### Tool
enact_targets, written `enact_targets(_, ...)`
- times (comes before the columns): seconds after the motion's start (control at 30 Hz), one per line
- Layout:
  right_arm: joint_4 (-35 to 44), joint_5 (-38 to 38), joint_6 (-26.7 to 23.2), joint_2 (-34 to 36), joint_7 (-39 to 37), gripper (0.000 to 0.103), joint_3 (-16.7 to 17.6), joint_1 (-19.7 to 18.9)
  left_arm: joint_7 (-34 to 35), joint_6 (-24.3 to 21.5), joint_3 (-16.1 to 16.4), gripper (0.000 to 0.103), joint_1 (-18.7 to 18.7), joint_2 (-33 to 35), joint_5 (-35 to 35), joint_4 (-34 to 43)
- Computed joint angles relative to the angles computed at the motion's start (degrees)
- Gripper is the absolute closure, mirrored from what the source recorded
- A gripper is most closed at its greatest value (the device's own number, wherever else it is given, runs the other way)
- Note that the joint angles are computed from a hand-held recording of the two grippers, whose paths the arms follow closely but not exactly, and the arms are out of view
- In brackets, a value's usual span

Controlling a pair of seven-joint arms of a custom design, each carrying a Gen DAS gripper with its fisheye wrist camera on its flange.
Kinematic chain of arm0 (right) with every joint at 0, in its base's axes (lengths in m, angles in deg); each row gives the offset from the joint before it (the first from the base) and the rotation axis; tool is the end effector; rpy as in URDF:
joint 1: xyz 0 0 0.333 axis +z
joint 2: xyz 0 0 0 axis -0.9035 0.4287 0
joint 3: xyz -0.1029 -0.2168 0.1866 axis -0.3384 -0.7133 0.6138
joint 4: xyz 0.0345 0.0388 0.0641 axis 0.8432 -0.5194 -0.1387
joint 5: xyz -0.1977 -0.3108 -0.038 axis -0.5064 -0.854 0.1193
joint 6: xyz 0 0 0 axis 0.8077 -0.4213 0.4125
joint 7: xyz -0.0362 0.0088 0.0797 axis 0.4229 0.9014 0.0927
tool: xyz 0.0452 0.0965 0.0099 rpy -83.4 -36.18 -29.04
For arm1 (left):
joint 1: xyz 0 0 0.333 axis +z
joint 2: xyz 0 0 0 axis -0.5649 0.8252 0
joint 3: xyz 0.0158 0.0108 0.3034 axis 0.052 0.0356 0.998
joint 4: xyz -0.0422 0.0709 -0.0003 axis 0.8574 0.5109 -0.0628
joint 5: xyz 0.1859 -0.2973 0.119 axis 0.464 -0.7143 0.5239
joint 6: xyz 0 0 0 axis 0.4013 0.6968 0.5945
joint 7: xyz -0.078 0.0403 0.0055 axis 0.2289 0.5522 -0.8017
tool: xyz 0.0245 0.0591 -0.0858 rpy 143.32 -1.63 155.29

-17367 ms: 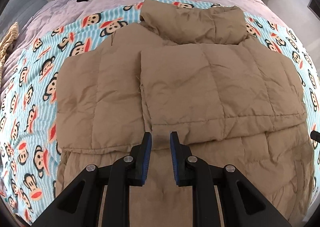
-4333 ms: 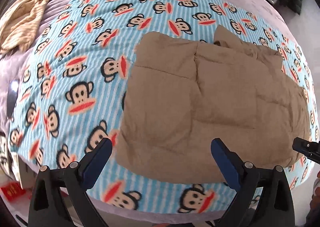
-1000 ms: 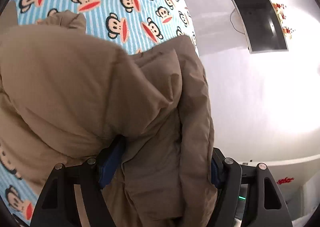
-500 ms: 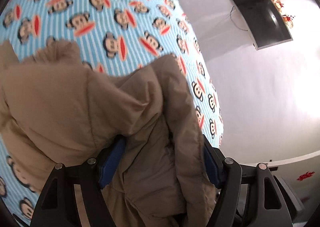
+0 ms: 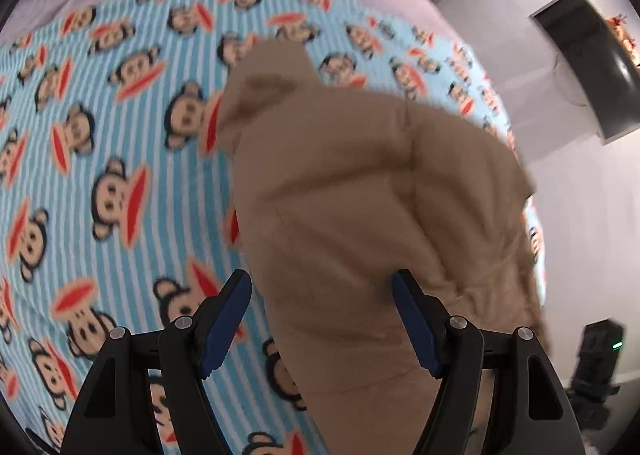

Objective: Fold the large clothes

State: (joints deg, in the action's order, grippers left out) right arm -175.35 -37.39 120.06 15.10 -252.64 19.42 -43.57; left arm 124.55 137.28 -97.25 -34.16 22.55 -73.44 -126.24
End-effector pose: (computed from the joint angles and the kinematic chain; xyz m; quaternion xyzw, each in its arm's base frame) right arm 0.3250 0.1978 0.5394 -0.2252 0.9444 -0.0144 0.2392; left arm 0.6447 -0.1355 0.5357 0.4116 -0.8746 0.2067 0.1514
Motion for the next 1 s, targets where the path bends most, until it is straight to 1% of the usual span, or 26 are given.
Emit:
enact_targets(0.03, -0.3, 0.3, 0.6, -0.4, -0.4, 0.082, -0.4, 0.1, 0.8, 0.2, -0.1, 0.03, 0.2, -0.9, -0.2, -1.7)
enact_targets(0.13, 4.4, -1.1, -2.9, -0.5, -5.8, 0.079, -0.8, 1.0, 2.7, 2.4, -0.1, 0.03, -0.1, -2.7, -0.6, -5.6)
enact_targets(0.17, 5.6, -1.5, -2.7, -0.7, -7.8, 0.077, -0.8, 1.4, 2.8, 2.6, 0.0, 0.03, -0.1, -2.9, -0.7, -6.0)
enact_targets(0.2, 6.6, -1.8, -1.9, -0.7, -9.9, 0.069, -1.1, 1.7, 2.8, 2.6, 0.0, 0.03, -0.1, -2.9, -1.0, -6.0)
enact_targets(0.23, 7.8, -2.1, -1.2, -0.6, -11.5, 0.058, -1.0, 1.7, 2.6, 2.1, 0.0, 0.03, -0.1, -2.3, -1.3, -5.4)
enact_targets(0.3, 10.5, -3.4, -0.6, -0.1, -12.9, 0.047, -0.2, 0.5, 2.7, 1.3, 0.0, 0.03, 0.2, -2.6, -1.8, -5.6)
enact_targets(0.4, 16.0, -5.9, -4.2, 3.1, -12.2, 0.044, 1.4, -2.4, 2.7, 0.4, 0.1, 0.03, 0.2, -2.0, -2.0, -4.3)
enact_targets(0.47, 18.7, -6.3, -8.1, 5.5, -12.1, 0.044, 1.2, -3.4, 3.1, 0.8, -0.1, 0.03, 0.0, -1.4, -1.9, -3.6)
enact_targets(0.5, 18.6, -6.1, -8.1, 6.3, -12.5, 0.044, 0.5, -3.4, 3.0, 0.9, 0.0, 0.03, 0.0, -1.2, -1.8, -3.2)
enact_targets(0.53, 18.3, -5.6, -7.3, 7.0, -13.6, 0.044, -0.6, -3.3, 2.7, 1.6, 0.1, 0.03, -0.1, -1.1, -1.7, -3.0)
enact_targets(0.6, 15.3, -2.7, -2.9, 8.1, -17.8, 0.044, -4.1, -2.6, 1.7, 2.0, 0.2, 0.03, -0.2, -0.3, -1.5, -1.7)
enact_targets(0.67, 12.1, 2.3, 2.3, 9.7, -23.7, 0.043, -8.7, -2.1, 0.4, 3.2, 0.2, 0.03, -0.7, 0.0, -0.8, -1.5)
enact_targets(0.7, 9.2, 6.2, 6.2, 9.6, -26.9, 0.043, -11.0, -1.4, -0.4, 4.1, 0.2, 0.03, -1.1, -0.1, -0.3, -1.9)
enact_targets(0.73, 7.0, 9.9, 9.7, 9.8, -30.0, 0.044, -12.9, -0.7, -1.6, 5.6, 0.4, 0.03, -1.7, -1.0, 0.5, -3.2)
enact_targets(0.77, 4.1, 16.2, 15.0, 10.0, -35.1, 0.053, -16.4, 1.7, -2.4, 7.2, 0.4, 0.03, -2.3, -2.0, 1.0, -4.8)
enact_targets(0.8, 2.6, 20.9, 17.9, 10.2, -40.1, 0.092, -18.6, 3.4, -3.0, 8.7, 0.3, 0.03, -2.9, -3.2, 1.7, -6.4)
enact_targets(0.83, 2.4, 21.9, 17.6, 10.2, -42.9, 0.094, -19.4, 4.1, -3.7, 11.0, 0.2, 0.03, -3.8, -4.9, 2.6, -8.8)
enact_targets(0.93, 2.0, 19.8, 13.3, 7.9, -49.8, 0.095, -18.2, 1.7, -5.5, 16.3, -0.5, 0.03, -6.2, -9.8, 3.7, -15.3)
enact_targets(1.0, -0.3, 19.6, 10.5, 4.8, -52.5, 0.095, -17.6, -0.3, -6.2, 19.4, -1.1, 0.03, -7.7, -12.7, 4.0, -19.1)
